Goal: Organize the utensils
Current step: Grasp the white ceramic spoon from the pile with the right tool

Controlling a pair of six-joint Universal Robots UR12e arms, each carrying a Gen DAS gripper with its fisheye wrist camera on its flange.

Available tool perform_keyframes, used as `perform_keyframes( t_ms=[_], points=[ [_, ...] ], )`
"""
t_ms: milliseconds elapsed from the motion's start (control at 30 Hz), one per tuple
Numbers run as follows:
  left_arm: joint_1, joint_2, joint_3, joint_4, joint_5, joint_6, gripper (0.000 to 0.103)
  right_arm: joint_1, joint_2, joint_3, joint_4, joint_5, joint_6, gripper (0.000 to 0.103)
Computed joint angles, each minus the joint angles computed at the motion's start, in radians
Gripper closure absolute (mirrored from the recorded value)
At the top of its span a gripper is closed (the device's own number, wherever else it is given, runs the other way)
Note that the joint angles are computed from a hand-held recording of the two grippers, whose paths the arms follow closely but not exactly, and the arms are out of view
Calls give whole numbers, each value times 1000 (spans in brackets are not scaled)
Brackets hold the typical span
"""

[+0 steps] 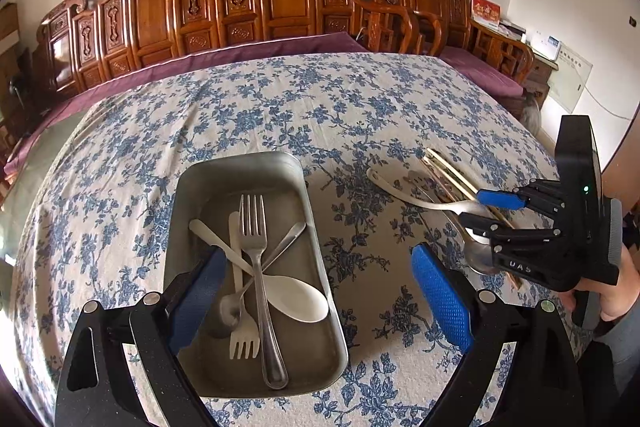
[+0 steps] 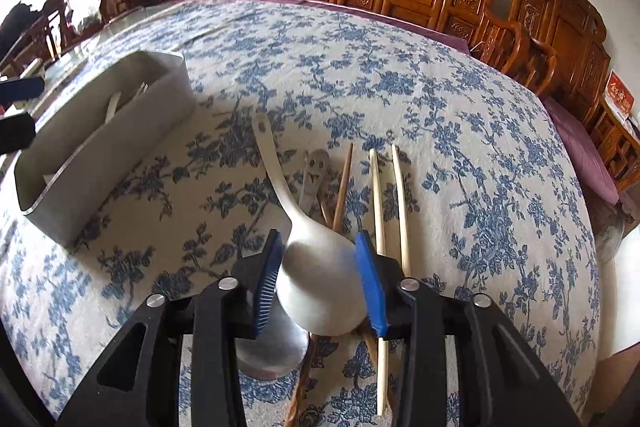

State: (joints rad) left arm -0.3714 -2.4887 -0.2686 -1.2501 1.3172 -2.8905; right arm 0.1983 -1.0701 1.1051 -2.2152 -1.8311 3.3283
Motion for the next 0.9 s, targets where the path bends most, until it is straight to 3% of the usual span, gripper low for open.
perform_keyframes(
  t_ms=[267, 500, 700, 900],
  points=[
    [-7, 9, -21, 19, 16, 15, 13, 15, 14, -10, 19, -73, -68, 55],
    [-8, 29, -59, 61, 18, 3, 13, 4, 5, -4, -13, -74, -59, 58],
    [-14, 38, -77, 63, 29, -2, 13, -27, -15, 14, -38, -44, -4, 71],
    [-36, 48, -108, 74, 64, 21, 13, -55, -31, 34, -19, 40, 25, 76]
  ],
)
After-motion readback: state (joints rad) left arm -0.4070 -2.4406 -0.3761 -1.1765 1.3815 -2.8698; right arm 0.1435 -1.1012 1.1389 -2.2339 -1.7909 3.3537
